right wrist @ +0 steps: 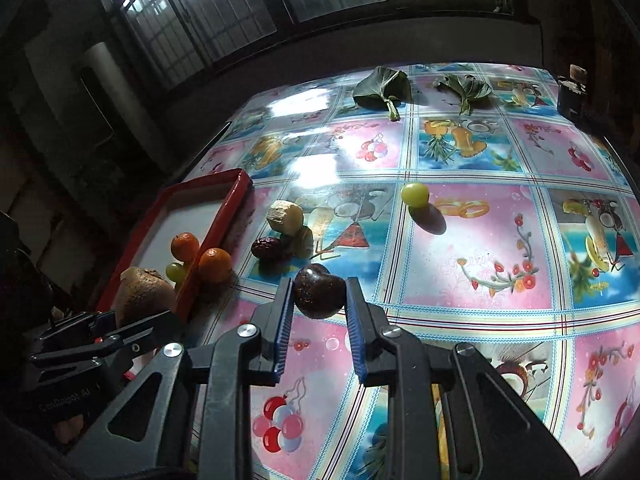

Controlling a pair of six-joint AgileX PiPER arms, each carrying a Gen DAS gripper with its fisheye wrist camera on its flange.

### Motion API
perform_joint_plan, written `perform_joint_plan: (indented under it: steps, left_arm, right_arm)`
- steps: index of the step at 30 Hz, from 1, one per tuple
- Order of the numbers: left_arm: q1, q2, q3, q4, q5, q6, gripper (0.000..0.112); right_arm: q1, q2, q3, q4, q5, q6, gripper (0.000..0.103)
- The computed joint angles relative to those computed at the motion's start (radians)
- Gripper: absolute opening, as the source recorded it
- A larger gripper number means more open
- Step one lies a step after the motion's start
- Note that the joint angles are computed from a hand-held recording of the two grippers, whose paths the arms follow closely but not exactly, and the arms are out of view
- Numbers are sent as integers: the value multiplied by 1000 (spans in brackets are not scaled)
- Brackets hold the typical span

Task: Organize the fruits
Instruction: 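Carry the kiwi and plum into the red tray and open both tools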

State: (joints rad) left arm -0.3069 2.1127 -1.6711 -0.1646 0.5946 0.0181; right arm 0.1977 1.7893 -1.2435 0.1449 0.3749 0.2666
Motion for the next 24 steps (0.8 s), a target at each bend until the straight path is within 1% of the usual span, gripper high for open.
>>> perform_joint_plan:
  steps: [2, 5, 7, 16, 21, 24]
  left_arm:
    - [12, -14, 17, 35, -16, -31, 46]
    - [35, -27, 35, 25, -28, -26, 46]
    - [44, -35, 47, 42, -39, -40, 46]
    - [91, -44, 68, 41, -47, -44, 46]
    - [104, -47, 74, 104, -49, -101, 46]
    - [115, -48, 75, 115, -52, -112, 46]
  right_arm:
    - [20, 1, -11, 0, 4, 1, 27]
    - [52, 7, -33, -16, 11, 16, 27]
    - [70, 16, -52, -12, 19, 14, 27]
    - [141, 60, -129, -72, 53, 74, 28]
    - [167, 82, -170, -93, 70, 93, 28]
    - [178, 97, -192, -97, 79, 97, 28]
